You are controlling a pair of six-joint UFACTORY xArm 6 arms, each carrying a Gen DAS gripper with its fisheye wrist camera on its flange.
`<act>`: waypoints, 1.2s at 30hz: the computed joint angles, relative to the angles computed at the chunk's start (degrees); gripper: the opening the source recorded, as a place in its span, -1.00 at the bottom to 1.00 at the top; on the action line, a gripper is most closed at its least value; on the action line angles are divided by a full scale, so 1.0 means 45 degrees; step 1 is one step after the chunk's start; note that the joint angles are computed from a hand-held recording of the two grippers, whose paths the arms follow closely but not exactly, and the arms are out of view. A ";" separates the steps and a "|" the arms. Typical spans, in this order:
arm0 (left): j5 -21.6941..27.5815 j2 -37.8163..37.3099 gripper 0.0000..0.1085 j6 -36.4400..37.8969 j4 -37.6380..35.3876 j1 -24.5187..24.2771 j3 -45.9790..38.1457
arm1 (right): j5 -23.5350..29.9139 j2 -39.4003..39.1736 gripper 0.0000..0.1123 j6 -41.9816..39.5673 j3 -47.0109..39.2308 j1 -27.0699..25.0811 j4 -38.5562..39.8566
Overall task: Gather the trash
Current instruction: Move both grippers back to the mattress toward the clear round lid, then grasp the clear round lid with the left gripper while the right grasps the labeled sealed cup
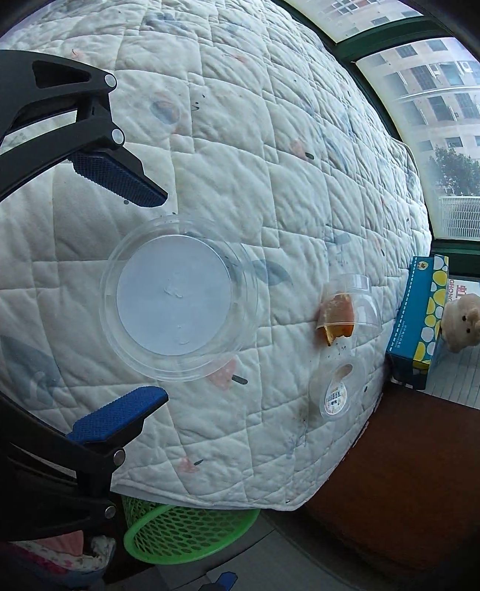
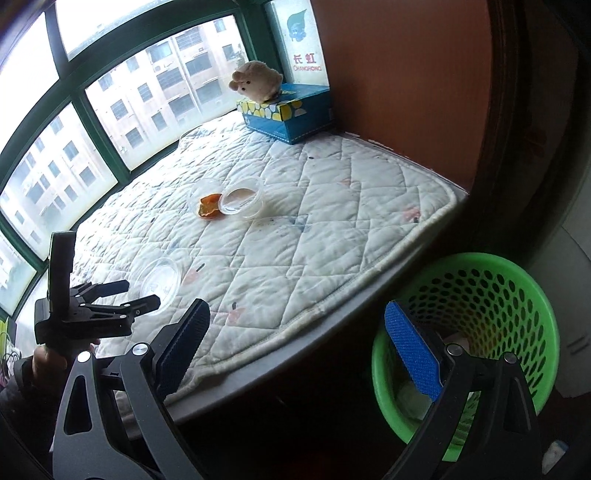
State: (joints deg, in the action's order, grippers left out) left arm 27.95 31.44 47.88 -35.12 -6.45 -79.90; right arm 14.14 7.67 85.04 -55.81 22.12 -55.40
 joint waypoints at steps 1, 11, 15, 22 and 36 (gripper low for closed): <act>0.0013 0.0063 0.74 0.0043 -0.0005 -0.0011 -0.0054 | -0.0013 0.0191 0.69 -0.0205 -0.0165 0.0031 0.0193; 0.0205 0.0594 0.74 0.0530 -0.0221 -0.0020 -0.0624 | -0.0314 0.1951 0.69 -0.2389 -0.1871 0.0187 0.2167; 0.0088 0.0593 0.65 0.1338 -0.0889 -0.0076 -0.0588 | -0.0299 0.2650 0.69 -0.3312 -0.2618 0.0169 0.2997; 0.0102 0.0248 0.63 0.2356 -0.2122 0.0049 -0.0394 | -0.0244 0.4086 0.67 -0.5568 -0.4351 0.0106 0.4915; 0.0768 0.0266 0.63 0.2350 -0.2720 0.0591 -0.1198 | 0.2163 0.8280 0.55 -1.0025 -1.0306 0.0122 0.8026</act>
State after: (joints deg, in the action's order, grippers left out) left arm 31.41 32.64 58.46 -47.36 -3.79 -85.29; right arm 23.87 44.92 39.93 -102.19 22.67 -19.28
